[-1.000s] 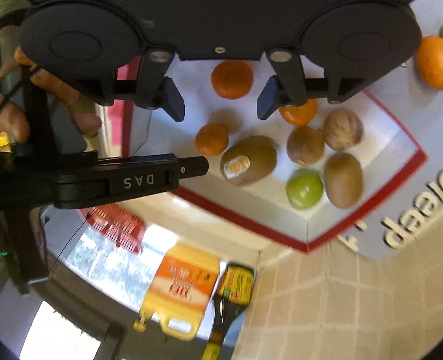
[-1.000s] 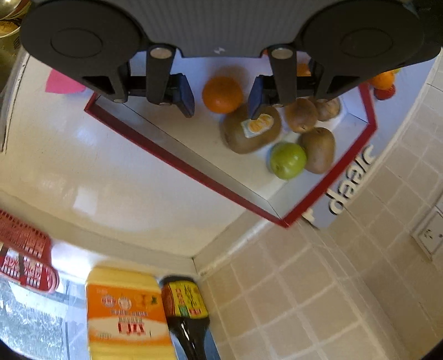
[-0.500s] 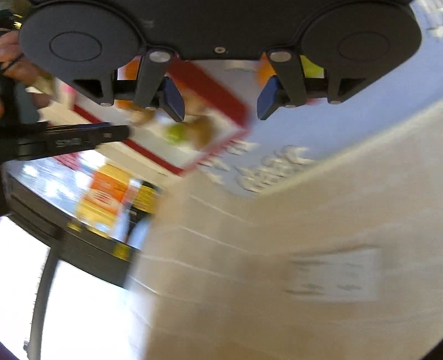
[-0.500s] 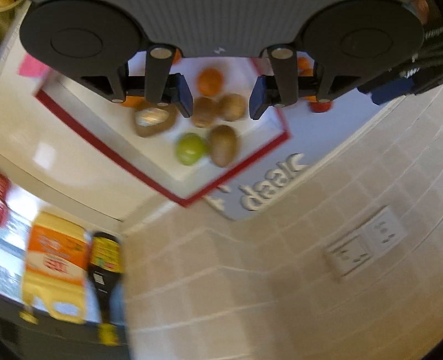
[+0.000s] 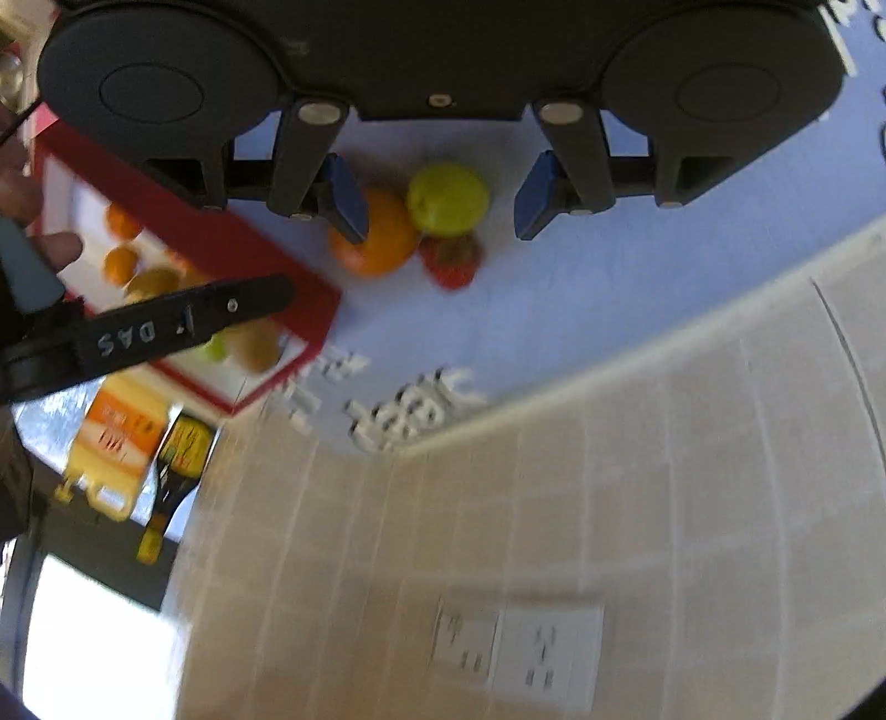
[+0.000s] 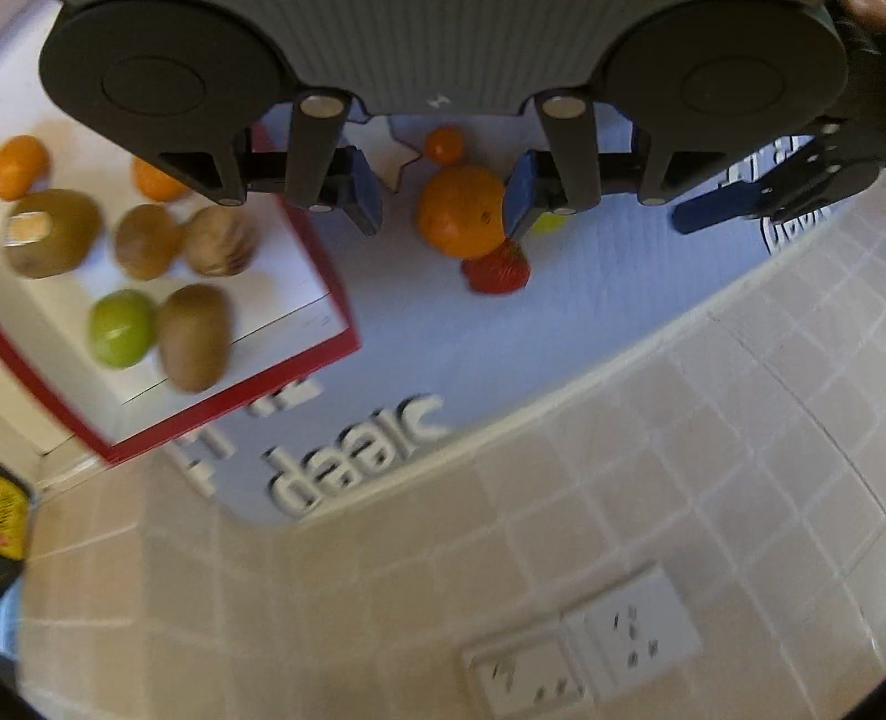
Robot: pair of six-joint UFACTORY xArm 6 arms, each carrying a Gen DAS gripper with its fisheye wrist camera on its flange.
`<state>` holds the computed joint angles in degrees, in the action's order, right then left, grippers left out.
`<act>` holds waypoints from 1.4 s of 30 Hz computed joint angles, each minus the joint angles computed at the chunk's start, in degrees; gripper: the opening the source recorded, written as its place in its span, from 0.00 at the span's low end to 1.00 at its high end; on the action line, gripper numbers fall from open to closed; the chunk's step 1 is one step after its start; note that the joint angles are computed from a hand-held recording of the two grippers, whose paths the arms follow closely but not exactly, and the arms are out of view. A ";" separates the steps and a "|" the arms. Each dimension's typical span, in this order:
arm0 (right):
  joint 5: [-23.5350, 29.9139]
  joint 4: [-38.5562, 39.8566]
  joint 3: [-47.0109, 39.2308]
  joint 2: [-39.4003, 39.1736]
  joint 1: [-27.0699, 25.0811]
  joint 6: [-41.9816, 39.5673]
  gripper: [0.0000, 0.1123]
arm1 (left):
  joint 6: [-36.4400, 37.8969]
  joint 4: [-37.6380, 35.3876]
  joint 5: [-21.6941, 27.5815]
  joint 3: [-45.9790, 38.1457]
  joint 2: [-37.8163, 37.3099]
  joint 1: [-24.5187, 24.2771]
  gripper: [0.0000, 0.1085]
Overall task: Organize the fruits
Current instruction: 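Grasp the green apple with the left tool while the right tool grasps the large orange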
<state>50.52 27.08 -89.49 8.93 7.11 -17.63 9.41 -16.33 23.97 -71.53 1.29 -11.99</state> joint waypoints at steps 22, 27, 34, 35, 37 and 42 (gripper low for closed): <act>2.23 -0.39 -7.34 11.43 2.80 1.75 0.55 | 6.72 -6.43 3.43 -6.81 10.57 0.36 0.65; 1.96 0.08 -7.03 11.51 2.87 1.97 0.55 | 5.82 -4.84 2.75 -6.35 10.29 0.02 0.54; 1.32 0.22 -5.60 10.29 2.94 1.51 0.53 | 1.79 -0.07 1.17 -4.63 8.76 -0.79 0.53; 1.26 0.38 -5.16 9.82 2.87 1.43 0.53 | 1.47 0.25 0.97 -4.33 8.40 -0.85 0.53; 1.24 1.14 -4.55 9.00 2.68 1.26 0.52 | 0.69 1.06 0.43 -3.58 7.34 -1.03 0.53; 0.72 4.34 -2.61 5.41 1.45 -0.61 0.52 | -0.92 3.84 -1.32 -3.24 4.67 -1.78 0.53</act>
